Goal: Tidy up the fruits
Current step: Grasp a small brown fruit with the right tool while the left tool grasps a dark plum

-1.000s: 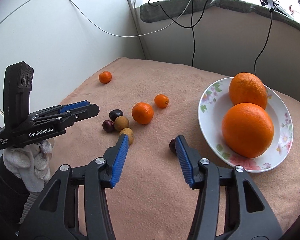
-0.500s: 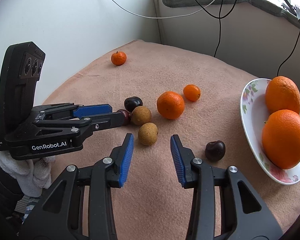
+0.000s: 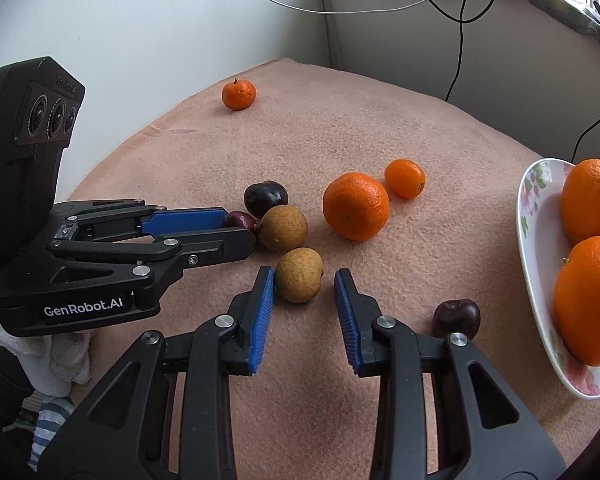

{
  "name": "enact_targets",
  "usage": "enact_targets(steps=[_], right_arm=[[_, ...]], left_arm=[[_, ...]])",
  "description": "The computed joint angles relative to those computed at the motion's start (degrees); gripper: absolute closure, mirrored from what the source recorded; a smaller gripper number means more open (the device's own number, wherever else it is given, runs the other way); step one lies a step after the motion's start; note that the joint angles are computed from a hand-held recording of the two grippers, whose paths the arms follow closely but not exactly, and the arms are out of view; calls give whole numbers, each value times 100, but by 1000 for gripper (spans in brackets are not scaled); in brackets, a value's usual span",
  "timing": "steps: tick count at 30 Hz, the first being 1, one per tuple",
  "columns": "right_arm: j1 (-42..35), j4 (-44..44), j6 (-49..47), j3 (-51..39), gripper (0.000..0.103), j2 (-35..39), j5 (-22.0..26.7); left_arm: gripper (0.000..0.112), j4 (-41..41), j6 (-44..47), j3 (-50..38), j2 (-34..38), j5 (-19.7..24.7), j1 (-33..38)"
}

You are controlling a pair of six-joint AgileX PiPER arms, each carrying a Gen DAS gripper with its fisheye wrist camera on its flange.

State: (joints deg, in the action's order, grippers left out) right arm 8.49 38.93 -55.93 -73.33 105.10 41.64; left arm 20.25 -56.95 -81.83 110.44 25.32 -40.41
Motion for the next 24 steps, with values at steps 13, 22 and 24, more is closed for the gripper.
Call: enact_targets(steps=[13,22,24], right_arm=[[10,97,-36,-41,77,37,13],[-271,432,-240,127,77,-243,134],[-373,536,-318,213,77,-347,129]], left_arm=[[90,100,-114,17,-8,-38,-29],[90,240,-321,85,-157,-104,-89],[90,296,-367,48,-169,-103,-122]])
